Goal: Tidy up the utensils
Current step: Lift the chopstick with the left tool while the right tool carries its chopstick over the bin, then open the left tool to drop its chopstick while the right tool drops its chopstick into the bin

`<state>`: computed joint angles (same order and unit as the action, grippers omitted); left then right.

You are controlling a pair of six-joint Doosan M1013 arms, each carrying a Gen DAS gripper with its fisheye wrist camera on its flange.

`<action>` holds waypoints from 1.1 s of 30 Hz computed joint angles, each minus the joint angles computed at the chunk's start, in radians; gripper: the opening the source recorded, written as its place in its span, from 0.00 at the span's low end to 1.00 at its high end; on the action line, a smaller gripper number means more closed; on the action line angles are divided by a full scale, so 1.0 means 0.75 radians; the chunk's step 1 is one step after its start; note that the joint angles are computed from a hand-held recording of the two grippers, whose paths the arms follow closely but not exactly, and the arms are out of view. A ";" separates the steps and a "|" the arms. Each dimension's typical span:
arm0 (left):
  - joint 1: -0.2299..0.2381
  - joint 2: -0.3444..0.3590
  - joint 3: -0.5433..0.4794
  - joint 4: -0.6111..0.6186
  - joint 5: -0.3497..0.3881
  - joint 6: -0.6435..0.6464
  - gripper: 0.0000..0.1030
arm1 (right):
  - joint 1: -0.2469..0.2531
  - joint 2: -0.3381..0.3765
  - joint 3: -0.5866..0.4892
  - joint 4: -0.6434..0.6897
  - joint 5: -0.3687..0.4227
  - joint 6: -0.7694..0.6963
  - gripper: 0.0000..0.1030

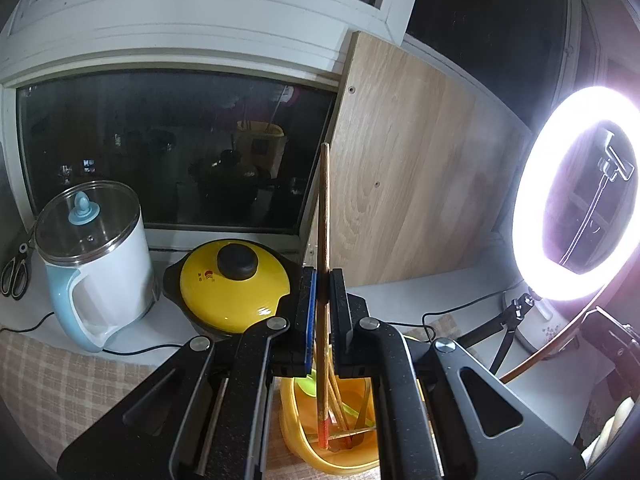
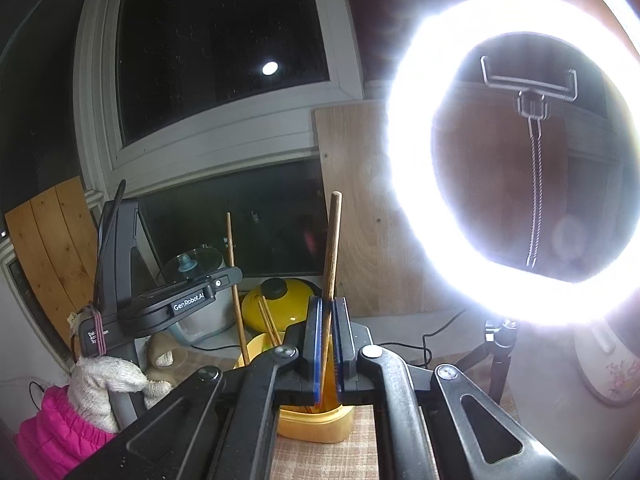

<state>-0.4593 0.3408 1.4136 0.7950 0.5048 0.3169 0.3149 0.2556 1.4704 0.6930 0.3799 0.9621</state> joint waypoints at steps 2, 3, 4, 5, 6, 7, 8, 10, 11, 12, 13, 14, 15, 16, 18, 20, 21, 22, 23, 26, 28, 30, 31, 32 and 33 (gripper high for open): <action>0.001 0.001 0.003 -0.008 -0.002 0.003 0.04 | -0.002 0.008 -0.005 0.001 0.012 -0.006 0.02; 0.002 0.001 0.005 -0.010 -0.001 0.005 0.04 | -0.003 0.011 -0.003 -0.001 0.016 -0.008 0.02; 0.002 0.002 0.007 -0.010 0.001 0.003 0.04 | -0.004 0.015 -0.004 -0.003 0.030 -0.009 0.02; 0.002 0.002 0.009 -0.014 0.001 0.003 0.04 | -0.004 0.022 -0.008 0.001 0.041 -0.011 0.02; 0.003 0.002 0.011 -0.029 -0.004 0.017 0.04 | -0.005 0.025 -0.007 0.004 0.049 -0.015 0.02; 0.005 0.003 0.011 -0.048 -0.009 0.037 0.04 | -0.003 0.029 -0.004 -0.002 0.053 -0.013 0.02; 0.004 0.004 0.013 -0.051 -0.009 0.042 0.04 | -0.002 0.033 0.001 -0.010 0.057 -0.006 0.02; 0.002 0.005 0.014 -0.057 -0.009 0.052 0.04 | -0.003 0.046 -0.001 -0.016 0.087 0.008 0.02; 0.001 0.007 0.013 -0.068 -0.010 0.066 0.04 | -0.002 0.053 -0.003 -0.023 0.098 0.019 0.02; 0.000 0.009 0.013 -0.080 -0.011 0.082 0.04 | -0.002 0.059 -0.006 -0.028 0.110 0.028 0.02; -0.001 0.012 0.011 -0.096 -0.010 0.104 0.04 | -0.002 0.066 -0.009 -0.034 0.123 0.037 0.02; -0.002 0.014 0.010 -0.112 -0.010 0.124 0.04 | -0.002 0.074 -0.014 -0.040 0.137 0.046 0.02; -0.004 0.017 0.009 -0.129 -0.009 0.145 0.04 | -0.001 0.079 -0.018 -0.050 0.146 0.059 0.02; -0.006 0.021 0.006 -0.147 -0.004 0.164 0.04 | -0.001 0.086 -0.022 -0.060 0.155 0.069 0.02; -0.009 0.026 0.003 -0.181 0.000 0.202 0.04 | 0.000 0.100 -0.035 -0.081 0.173 0.087 0.02; -0.013 0.030 0.001 -0.202 0.008 0.230 0.04 | 0.001 0.109 -0.044 -0.099 0.191 0.105 0.02; -0.015 0.032 0.000 -0.213 0.012 0.244 0.04 | 0.002 0.112 -0.044 -0.107 0.193 0.113 0.02; -0.017 0.033 -0.001 -0.220 0.016 0.254 0.04 | 0.001 0.116 -0.048 -0.112 0.201 0.118 0.02; -0.018 0.036 -0.002 -0.234 0.021 0.268 0.04 | 0.000 0.119 -0.050 -0.111 0.209 0.120 0.02; -0.021 0.036 0.001 -0.258 0.026 0.289 0.04 | -0.004 0.129 -0.057 -0.112 0.230 0.126 0.02; -0.020 0.035 0.005 -0.290 0.025 0.321 0.04 | -0.008 0.132 -0.058 -0.102 0.245 0.122 0.03; -0.020 0.033 0.005 -0.318 0.033 0.353 0.04 | -0.012 0.134 -0.059 -0.088 0.256 0.116 0.04; -0.022 0.031 0.006 -0.320 0.041 0.358 0.04 | -0.014 0.133 -0.058 -0.083 0.259 0.111 0.11; -0.023 0.029 0.009 -0.321 0.046 0.357 0.07 | -0.015 0.131 -0.055 -0.070 0.259 0.101 0.18; -0.023 0.024 0.015 -0.319 0.044 0.349 0.19 | -0.016 0.128 -0.051 -0.057 0.253 0.088 0.35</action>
<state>-0.4768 0.3585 1.4251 0.5556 0.5381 0.5788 0.3026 0.3518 1.4325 0.6506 0.5697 1.0281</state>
